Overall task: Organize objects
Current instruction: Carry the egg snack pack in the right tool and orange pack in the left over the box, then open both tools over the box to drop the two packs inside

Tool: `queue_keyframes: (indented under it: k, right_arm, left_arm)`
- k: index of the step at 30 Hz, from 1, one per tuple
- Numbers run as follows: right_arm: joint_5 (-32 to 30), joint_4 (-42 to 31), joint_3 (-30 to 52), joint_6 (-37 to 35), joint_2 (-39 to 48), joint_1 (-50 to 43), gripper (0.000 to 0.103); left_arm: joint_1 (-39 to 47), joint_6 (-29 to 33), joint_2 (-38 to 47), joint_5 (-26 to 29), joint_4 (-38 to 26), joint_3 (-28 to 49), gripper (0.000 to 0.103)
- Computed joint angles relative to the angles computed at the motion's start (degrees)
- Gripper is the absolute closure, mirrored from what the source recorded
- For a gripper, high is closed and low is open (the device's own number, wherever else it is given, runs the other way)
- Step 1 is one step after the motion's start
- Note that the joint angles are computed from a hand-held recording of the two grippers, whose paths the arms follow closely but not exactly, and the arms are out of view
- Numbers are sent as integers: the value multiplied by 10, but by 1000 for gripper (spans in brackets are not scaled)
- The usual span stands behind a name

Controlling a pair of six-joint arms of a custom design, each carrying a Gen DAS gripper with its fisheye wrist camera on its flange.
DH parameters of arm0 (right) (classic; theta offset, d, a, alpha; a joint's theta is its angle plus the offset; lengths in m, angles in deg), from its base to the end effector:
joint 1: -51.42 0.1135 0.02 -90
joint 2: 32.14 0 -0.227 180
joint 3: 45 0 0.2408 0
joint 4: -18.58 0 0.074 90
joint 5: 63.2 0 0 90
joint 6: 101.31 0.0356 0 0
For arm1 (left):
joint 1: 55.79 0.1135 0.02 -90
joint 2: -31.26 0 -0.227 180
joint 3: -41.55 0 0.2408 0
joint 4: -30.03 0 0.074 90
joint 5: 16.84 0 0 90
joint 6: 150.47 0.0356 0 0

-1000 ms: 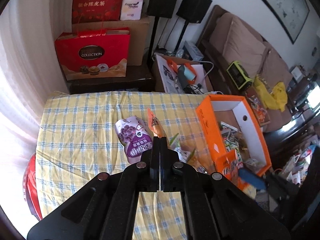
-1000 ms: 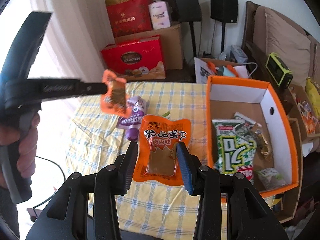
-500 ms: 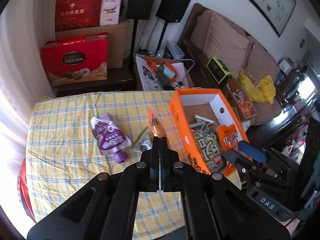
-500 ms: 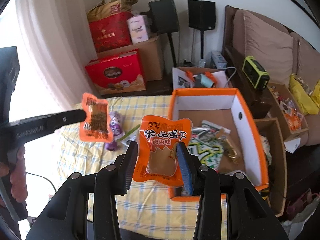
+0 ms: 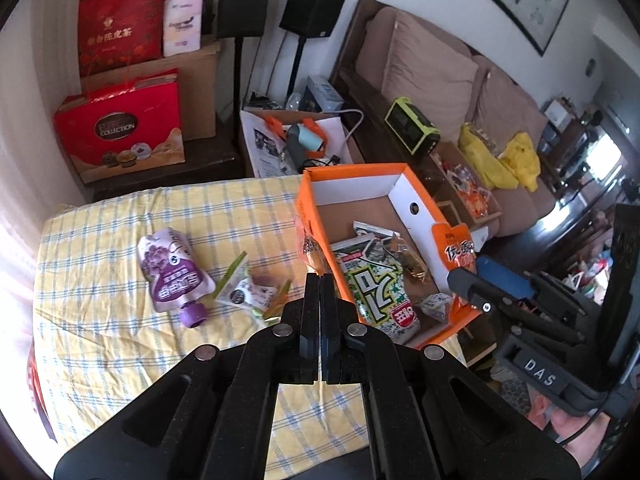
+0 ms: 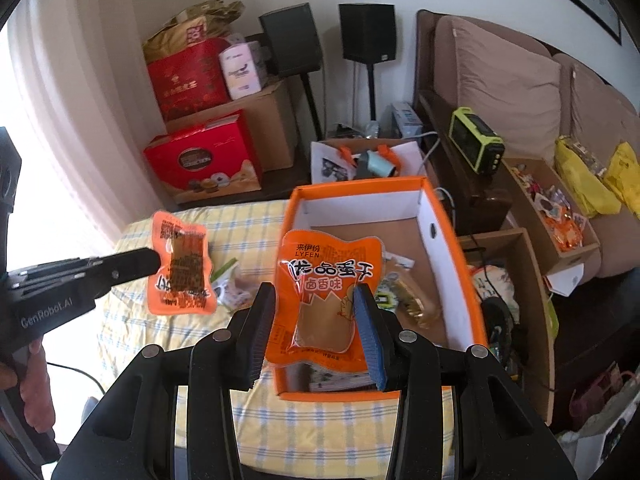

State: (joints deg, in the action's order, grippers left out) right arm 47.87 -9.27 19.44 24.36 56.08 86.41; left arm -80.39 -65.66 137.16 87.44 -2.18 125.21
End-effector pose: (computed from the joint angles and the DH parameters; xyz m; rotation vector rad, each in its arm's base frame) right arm 0.2530 0.1615 0.1592 0.1688 2.3888 0.1183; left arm 0.3311 -0.1612 0.1524 0.5321 2.5025 -0.5201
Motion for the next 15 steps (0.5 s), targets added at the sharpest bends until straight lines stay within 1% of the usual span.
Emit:
queue_keyframes:
  k: [4,8,15]
  right_arm:
    - [-5,-1,-18,-5,-21,-18,62]
    - [-17,-1,-34,-9,-34,-38,62]
    - [-41,16,-66,-22,-50,-80,62]
  left_arm:
    - [-29,-3,8,-25,21,-2,103]
    - [-65,-6,12,-54,59,-16,103]
    - [-103,-18,45,-66,80,-2,103]
